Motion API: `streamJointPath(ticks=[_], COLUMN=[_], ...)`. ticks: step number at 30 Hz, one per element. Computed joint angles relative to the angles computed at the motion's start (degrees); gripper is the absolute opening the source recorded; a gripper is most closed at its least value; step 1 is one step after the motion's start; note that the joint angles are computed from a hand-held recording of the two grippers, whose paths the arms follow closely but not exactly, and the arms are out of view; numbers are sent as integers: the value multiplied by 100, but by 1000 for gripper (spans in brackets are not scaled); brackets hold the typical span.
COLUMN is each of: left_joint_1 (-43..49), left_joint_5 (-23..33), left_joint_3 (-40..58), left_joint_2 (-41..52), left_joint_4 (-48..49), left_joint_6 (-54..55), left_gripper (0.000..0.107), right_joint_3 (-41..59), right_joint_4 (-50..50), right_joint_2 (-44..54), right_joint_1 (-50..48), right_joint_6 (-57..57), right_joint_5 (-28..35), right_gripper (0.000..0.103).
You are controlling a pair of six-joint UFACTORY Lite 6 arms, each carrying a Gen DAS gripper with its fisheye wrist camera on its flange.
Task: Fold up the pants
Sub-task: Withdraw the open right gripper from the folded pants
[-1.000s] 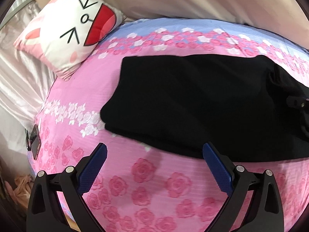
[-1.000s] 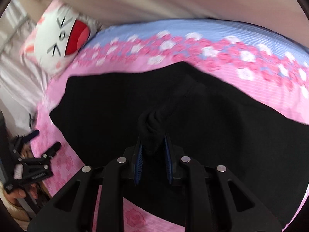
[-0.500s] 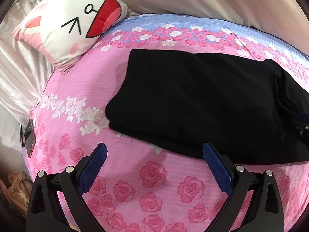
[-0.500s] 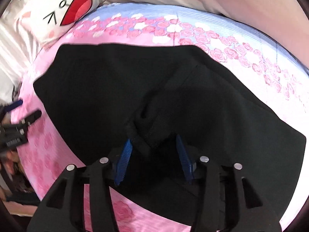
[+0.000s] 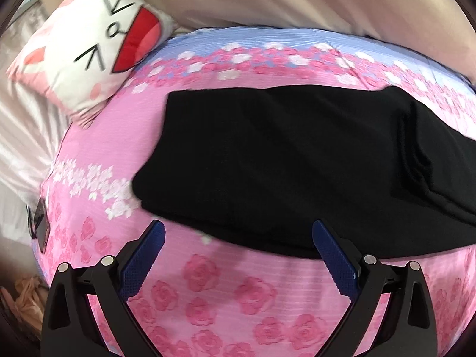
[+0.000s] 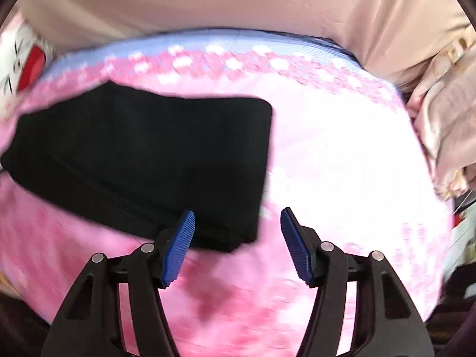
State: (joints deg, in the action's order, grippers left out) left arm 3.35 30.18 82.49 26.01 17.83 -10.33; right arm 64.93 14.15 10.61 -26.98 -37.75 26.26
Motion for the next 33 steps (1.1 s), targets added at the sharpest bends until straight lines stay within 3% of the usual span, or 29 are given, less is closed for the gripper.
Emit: streamJointPath(ticks=[6,7,8,9,11,16,19,21,26,29,33], left_joint_1=[-675,-776,-831,-895,-1049,-1189,-1117,-919,-197,330,1042], left_joint_5=[295,341,370,416,534,695,813,841,564,263,10], left_joint_3=[325,348,344,360,362,123,29,-45,-383,-451,-244], left_joint_2=[77,53,23,5,-43,-212,-153,-168,-305,-215,106], left_joint_4=[262,352,386,421,592,962,870,515,81,-275,-1460], left_joint_6=[-349,-478,-541,-610,-843,-1365,-1450,-1340,-1211,-852,313], left_gripper=[98,98,98,98,98,98,98,98,98,98,98], right_joint_3=[-152,-54,54,208,346,981,1172,1549,1425,1443,1704], right_joint_4=[720,1163,1406,1456,1538,2070,2271,2011,1925,2274,2045], right_joint_2=[487,638,791,948,1022,1509,1897,1983,1039,532,501], right_joint_1=[-257,-351,-374,-377,-445,-998,-1148,-1208,-1240,-820,998], right_joint_6=[-1381,-1862,-2102,-2166,-2290,-2227,-1930,-1288,-1363,-1326,-668], right_joint_5=[-397,-295,-172,-35,31,416,464,1090,1589,1923,1674], right_gripper=[57,53,36,26,17,16,24,26,28,28,31])
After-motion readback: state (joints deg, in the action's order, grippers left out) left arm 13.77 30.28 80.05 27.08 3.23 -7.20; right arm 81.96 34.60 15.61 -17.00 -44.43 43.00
